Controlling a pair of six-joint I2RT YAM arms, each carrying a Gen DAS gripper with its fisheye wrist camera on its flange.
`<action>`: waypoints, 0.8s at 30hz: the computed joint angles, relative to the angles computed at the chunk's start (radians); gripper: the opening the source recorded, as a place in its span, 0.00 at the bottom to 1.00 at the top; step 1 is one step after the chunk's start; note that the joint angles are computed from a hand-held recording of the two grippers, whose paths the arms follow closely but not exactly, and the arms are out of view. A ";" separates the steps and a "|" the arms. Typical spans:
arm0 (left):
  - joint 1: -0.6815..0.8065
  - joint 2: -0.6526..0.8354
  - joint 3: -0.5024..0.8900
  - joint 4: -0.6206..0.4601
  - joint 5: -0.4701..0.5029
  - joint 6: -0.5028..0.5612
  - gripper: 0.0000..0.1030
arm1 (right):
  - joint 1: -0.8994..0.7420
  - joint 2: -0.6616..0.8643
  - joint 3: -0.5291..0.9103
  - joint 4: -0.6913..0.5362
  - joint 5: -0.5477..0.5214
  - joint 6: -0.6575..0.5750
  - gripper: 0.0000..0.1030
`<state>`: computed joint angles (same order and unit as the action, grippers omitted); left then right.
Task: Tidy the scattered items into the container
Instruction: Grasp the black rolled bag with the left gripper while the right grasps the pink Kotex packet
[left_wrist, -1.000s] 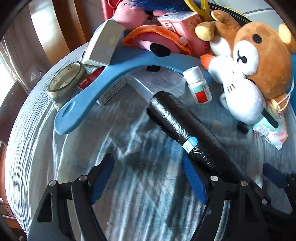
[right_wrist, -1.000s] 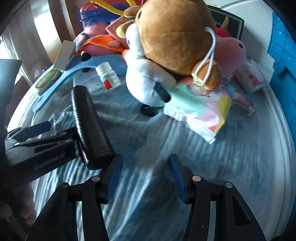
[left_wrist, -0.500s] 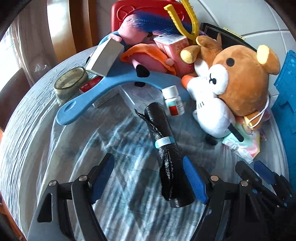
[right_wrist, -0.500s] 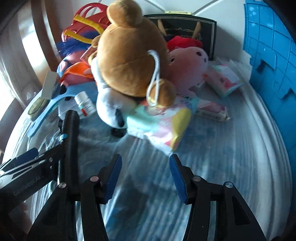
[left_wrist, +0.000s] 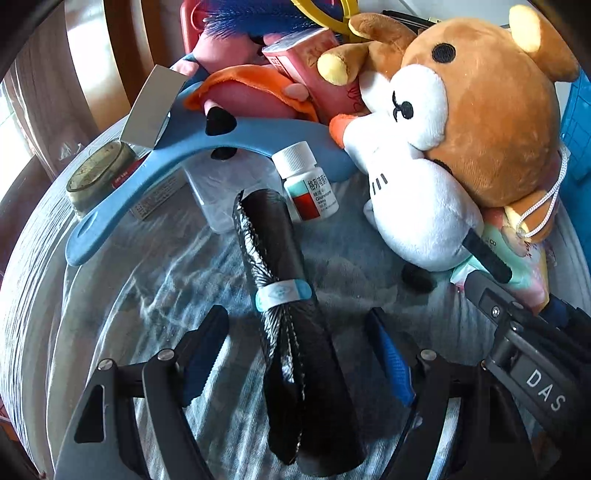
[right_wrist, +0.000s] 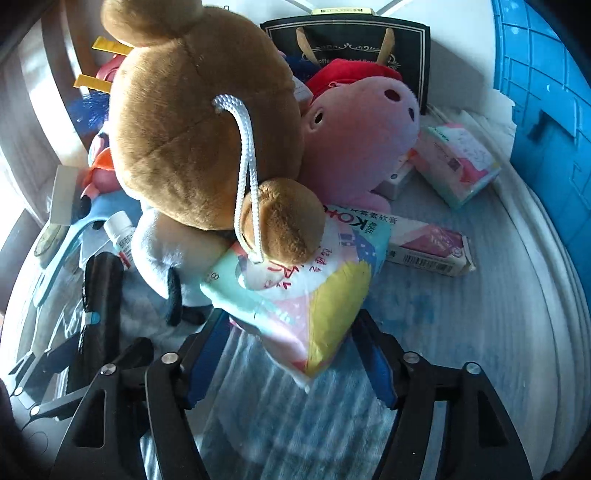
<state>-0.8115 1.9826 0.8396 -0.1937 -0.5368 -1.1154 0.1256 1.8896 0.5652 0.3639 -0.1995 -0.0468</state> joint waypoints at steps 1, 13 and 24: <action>0.004 -0.001 -0.008 0.019 0.001 0.004 0.75 | 0.002 0.015 0.013 -0.001 -0.005 0.002 0.77; -0.036 0.008 -0.014 0.051 -0.050 0.004 0.59 | -0.008 0.040 0.029 0.021 0.008 -0.031 0.77; -0.090 0.009 -0.046 0.061 -0.099 -0.074 0.58 | -0.151 -0.016 -0.133 0.138 -0.003 -0.173 0.80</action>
